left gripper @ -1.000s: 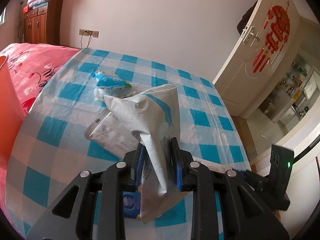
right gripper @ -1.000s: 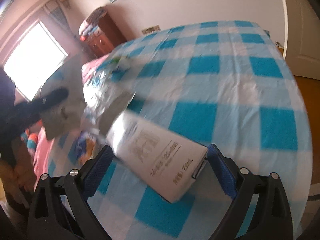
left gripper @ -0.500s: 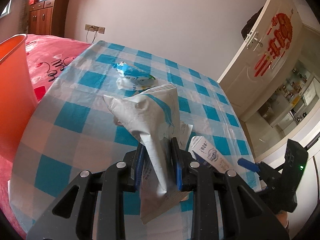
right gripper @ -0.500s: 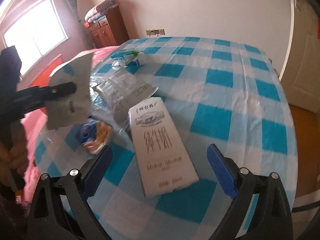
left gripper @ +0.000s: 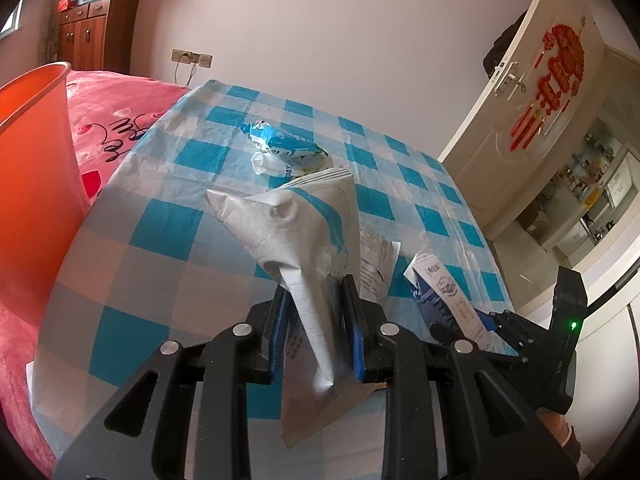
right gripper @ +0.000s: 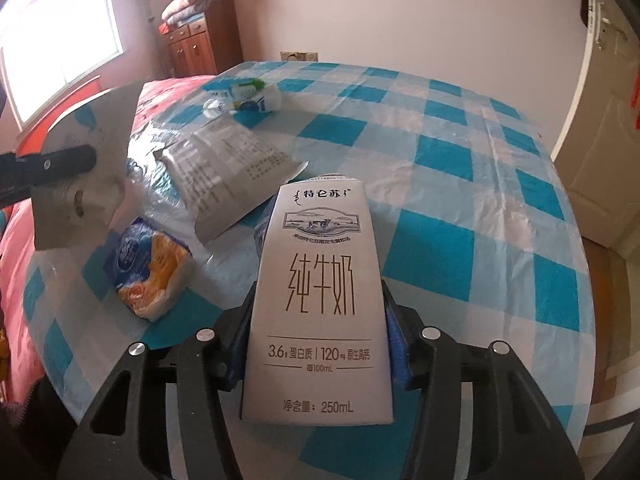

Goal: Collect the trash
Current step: 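Grasp the white milk carton with the right tool while the left holds the wrapper, then carry the wrapper and milk carton over the orange bucket with both tools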

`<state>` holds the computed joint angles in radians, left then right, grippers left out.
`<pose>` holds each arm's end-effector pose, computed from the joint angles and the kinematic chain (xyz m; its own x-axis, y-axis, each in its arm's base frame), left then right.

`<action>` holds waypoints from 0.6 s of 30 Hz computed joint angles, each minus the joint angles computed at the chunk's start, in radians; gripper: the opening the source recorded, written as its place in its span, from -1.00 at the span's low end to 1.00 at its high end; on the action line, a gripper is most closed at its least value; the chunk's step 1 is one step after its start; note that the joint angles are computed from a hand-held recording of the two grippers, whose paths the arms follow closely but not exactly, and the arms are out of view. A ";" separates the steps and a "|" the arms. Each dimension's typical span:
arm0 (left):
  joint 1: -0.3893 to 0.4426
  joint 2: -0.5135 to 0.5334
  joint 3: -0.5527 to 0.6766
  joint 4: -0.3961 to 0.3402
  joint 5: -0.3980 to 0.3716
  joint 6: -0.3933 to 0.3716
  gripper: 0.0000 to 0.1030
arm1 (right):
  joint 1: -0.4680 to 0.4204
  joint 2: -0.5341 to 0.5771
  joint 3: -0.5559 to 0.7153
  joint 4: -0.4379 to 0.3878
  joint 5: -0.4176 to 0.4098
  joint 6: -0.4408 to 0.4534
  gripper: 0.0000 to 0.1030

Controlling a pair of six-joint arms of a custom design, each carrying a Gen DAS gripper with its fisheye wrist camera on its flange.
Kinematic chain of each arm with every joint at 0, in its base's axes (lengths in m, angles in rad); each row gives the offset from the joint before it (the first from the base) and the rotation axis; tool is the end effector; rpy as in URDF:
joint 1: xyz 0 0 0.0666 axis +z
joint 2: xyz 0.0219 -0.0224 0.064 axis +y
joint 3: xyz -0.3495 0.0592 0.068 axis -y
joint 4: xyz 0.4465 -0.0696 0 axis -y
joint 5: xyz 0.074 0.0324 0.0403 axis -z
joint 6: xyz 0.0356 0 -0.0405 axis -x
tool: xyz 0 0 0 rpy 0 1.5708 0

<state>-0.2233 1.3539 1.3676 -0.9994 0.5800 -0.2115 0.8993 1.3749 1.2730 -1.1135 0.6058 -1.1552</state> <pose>0.4995 -0.1338 0.4060 -0.6940 0.3377 -0.6359 0.6403 0.6932 -0.3307 0.3276 0.3790 0.3444 -0.7115 0.3135 -0.6289 0.3236 0.9406 0.1028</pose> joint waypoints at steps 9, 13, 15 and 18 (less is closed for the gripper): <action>0.015 -0.005 0.003 0.002 0.018 -0.012 -0.47 | 0.009 -0.014 0.024 -0.033 0.058 -0.068 0.06; 0.028 -0.016 0.003 0.011 0.022 -0.012 -0.47 | 0.010 -0.021 0.049 -0.048 0.086 -0.074 0.06; 0.033 -0.022 0.003 0.018 0.024 -0.011 -0.47 | 0.010 -0.023 0.064 -0.048 0.100 -0.069 0.06; 0.040 -0.032 0.002 0.029 0.027 -0.013 -0.47 | 0.007 -0.023 0.083 -0.047 0.106 -0.058 0.06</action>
<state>-0.1831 1.3223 1.3700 -0.9708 0.6069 -0.2244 0.9062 1.3519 1.3558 -1.1610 0.7120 -1.2134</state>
